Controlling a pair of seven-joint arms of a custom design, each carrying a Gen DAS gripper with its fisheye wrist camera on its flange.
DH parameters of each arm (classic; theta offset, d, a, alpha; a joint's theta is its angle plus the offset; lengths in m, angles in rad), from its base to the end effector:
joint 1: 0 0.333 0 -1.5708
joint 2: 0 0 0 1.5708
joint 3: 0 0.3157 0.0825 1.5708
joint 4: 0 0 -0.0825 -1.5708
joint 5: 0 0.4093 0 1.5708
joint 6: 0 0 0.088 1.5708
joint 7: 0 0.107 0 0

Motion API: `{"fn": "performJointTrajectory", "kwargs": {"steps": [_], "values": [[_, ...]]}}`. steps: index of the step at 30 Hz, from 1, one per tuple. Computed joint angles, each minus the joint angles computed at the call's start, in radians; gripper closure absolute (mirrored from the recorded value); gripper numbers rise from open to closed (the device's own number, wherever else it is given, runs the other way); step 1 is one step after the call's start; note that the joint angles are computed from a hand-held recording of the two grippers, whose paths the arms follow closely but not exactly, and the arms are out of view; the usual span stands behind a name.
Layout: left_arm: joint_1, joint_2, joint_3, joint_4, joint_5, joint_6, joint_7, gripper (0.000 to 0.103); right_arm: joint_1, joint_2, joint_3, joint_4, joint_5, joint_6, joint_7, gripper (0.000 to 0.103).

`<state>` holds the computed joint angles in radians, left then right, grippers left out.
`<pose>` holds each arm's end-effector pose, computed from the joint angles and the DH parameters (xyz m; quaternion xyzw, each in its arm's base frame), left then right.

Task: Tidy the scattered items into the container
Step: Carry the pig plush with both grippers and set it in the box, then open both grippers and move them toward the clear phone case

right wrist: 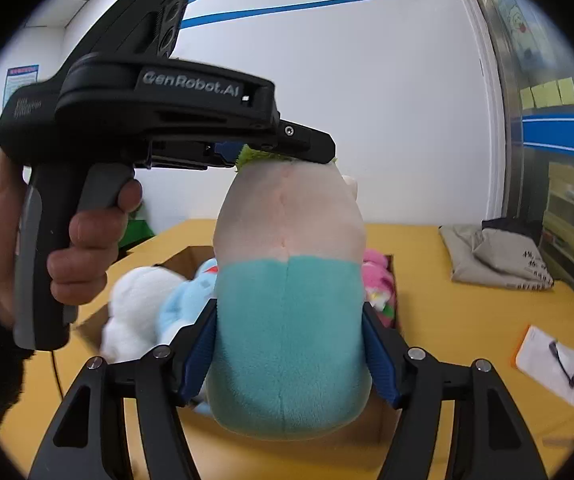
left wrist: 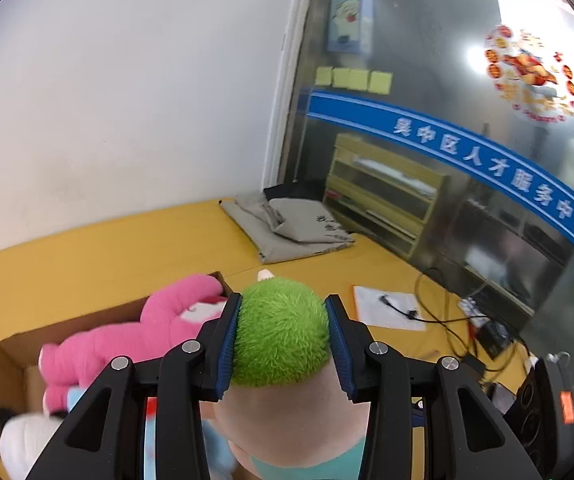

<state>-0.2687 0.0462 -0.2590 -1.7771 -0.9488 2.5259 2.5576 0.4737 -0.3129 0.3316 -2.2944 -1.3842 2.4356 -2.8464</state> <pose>0.5663 -0.3168 0.5942 -0.2843 0.8251 -0.4848 0.0582 0.3546 0.3795 0.5063 -0.5577 0.6069 -0.3918 0.4089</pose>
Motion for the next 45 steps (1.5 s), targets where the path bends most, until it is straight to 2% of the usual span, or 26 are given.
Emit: {"fn": "performJointTrajectory", "kwargs": {"steps": [2,5,8,12,14,19,22,24,27,29,31,32,35,38,41,43,45], "values": [[-0.013,0.102,-0.001,0.078,0.118,-0.017,-0.103,0.059,-0.018,0.058,-0.017,0.016,-0.008,0.001,-0.008,0.037],[-0.026,0.195,-0.003,0.110,0.244,-0.038,-0.202,0.059,-0.012,0.117,-0.056,0.009,0.080,0.032,-0.050,0.037],[-0.027,0.216,-0.017,0.075,0.284,-0.022,-0.203,0.059,-0.001,0.099,-0.068,-0.040,0.127,0.069,-0.034,0.037],[-0.019,0.246,-0.032,0.089,0.294,-0.069,-0.196,0.056,0.011,0.076,-0.067,-0.066,0.218,0.073,-0.060,0.038],[-0.037,0.250,-0.027,0.090,0.338,-0.050,-0.222,0.055,0.015,0.081,-0.063,-0.057,0.259,0.048,-0.097,0.038],[-0.072,0.259,-0.017,0.070,0.441,0.019,-0.275,0.051,0.007,0.085,-0.079,-0.058,0.324,0.056,-0.152,0.037],[-0.084,0.262,-0.009,0.078,0.481,0.022,-0.340,0.050,0.005,0.092,-0.079,-0.060,0.353,0.049,-0.177,0.037],[-0.067,0.231,-0.017,0.052,0.445,0.032,-0.361,0.049,0.010,0.092,-0.079,-0.056,0.380,0.041,-0.210,0.035],[-0.013,0.123,-0.040,-0.047,0.297,0.067,-0.280,0.045,0.007,0.060,-0.083,-0.082,0.395,0.084,-0.193,0.026],[0.026,0.013,-0.035,-0.140,0.153,0.059,-0.155,0.034,-0.002,0.003,-0.063,-0.120,0.372,0.110,-0.101,0.025],[0.037,-0.094,-0.001,-0.238,0.064,0.067,-0.058,0.020,-0.007,-0.063,-0.017,-0.148,0.321,0.075,-0.015,0.025],[0.038,-0.150,0.018,-0.294,0.045,0.079,-0.028,0.019,-0.004,-0.100,0.002,-0.164,0.308,0.056,0.016,0.025],[0.051,-0.294,0.076,-0.452,0.069,0.102,0.012,0.018,0.018,-0.194,0.032,-0.209,0.330,0.029,0.079,0.023],[0.083,-0.361,0.124,-0.559,0.114,0.105,0.002,0.018,0.051,-0.207,0.051,-0.213,0.399,-0.006,0.062,0.021],[0.131,-0.333,0.147,-0.587,0.165,0.100,-0.074,0.018,0.083,-0.142,0.072,-0.168,0.470,-0.079,0.008,0.021],[0.155,-0.289,0.160,-0.578,0.180,0.072,-0.121,0.019,0.109,-0.094,0.080,-0.142,0.496,-0.092,0.010,0.022],[0.146,-0.286,0.175,-0.591,0.122,0.082,-0.052,0.019,0.132,-0.054,0.074,-0.126,0.518,-0.085,0.012,0.021]]}}
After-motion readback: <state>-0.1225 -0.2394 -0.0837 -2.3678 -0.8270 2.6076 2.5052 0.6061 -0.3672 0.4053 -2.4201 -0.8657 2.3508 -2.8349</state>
